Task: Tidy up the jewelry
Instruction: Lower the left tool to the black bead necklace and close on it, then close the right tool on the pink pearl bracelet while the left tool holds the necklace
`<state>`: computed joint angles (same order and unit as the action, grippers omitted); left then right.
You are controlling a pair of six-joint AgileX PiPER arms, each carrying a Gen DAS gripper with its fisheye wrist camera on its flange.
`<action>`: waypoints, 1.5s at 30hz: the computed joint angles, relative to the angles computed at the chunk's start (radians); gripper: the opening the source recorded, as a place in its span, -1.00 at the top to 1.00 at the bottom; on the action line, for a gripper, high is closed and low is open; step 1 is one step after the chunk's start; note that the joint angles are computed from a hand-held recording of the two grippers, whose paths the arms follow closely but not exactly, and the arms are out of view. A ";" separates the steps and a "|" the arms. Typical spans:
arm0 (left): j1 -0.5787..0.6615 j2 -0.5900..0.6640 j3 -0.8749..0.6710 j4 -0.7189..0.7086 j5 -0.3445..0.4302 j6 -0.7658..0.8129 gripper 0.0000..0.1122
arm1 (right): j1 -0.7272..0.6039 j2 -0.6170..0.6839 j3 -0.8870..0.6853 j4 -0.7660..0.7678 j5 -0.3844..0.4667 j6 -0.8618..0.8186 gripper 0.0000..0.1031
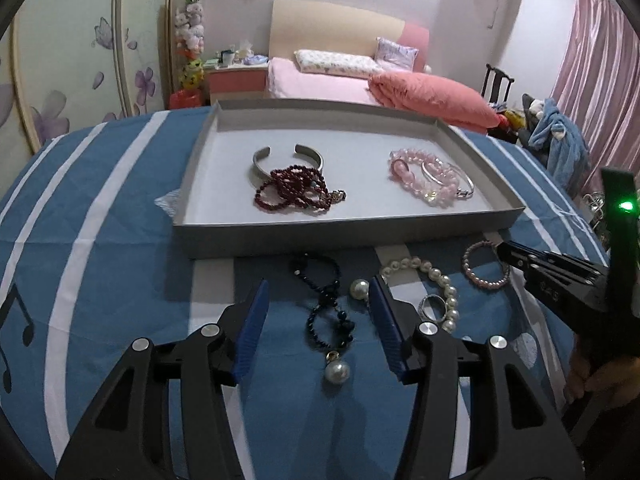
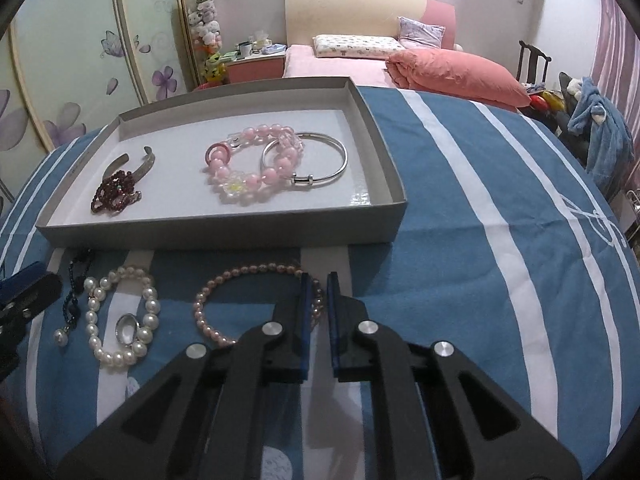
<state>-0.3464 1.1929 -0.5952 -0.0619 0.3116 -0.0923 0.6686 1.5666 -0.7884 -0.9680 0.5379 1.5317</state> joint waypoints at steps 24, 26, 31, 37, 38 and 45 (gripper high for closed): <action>0.197 0.008 0.008 -0.043 0.056 0.190 0.77 | 0.004 0.004 -0.009 0.010 0.006 -0.027 0.80; 0.180 0.014 0.005 0.003 0.050 0.144 0.76 | 0.004 0.003 -0.009 0.013 0.006 -0.032 0.79; 0.189 0.019 0.003 -0.034 0.047 0.174 0.77 | 0.010 0.008 -0.014 0.012 0.014 -0.037 0.80; 0.221 0.019 0.006 -0.117 0.044 0.262 0.79 | 0.009 -0.002 -0.002 0.009 0.003 -0.020 0.85; 0.233 0.017 0.007 -0.153 0.046 0.298 0.79 | 0.005 -0.008 0.004 0.006 -0.006 -0.013 0.85; 0.298 -0.022 0.021 -0.348 0.064 0.511 0.80 | 0.010 -0.079 0.060 -0.106 -0.030 0.117 0.86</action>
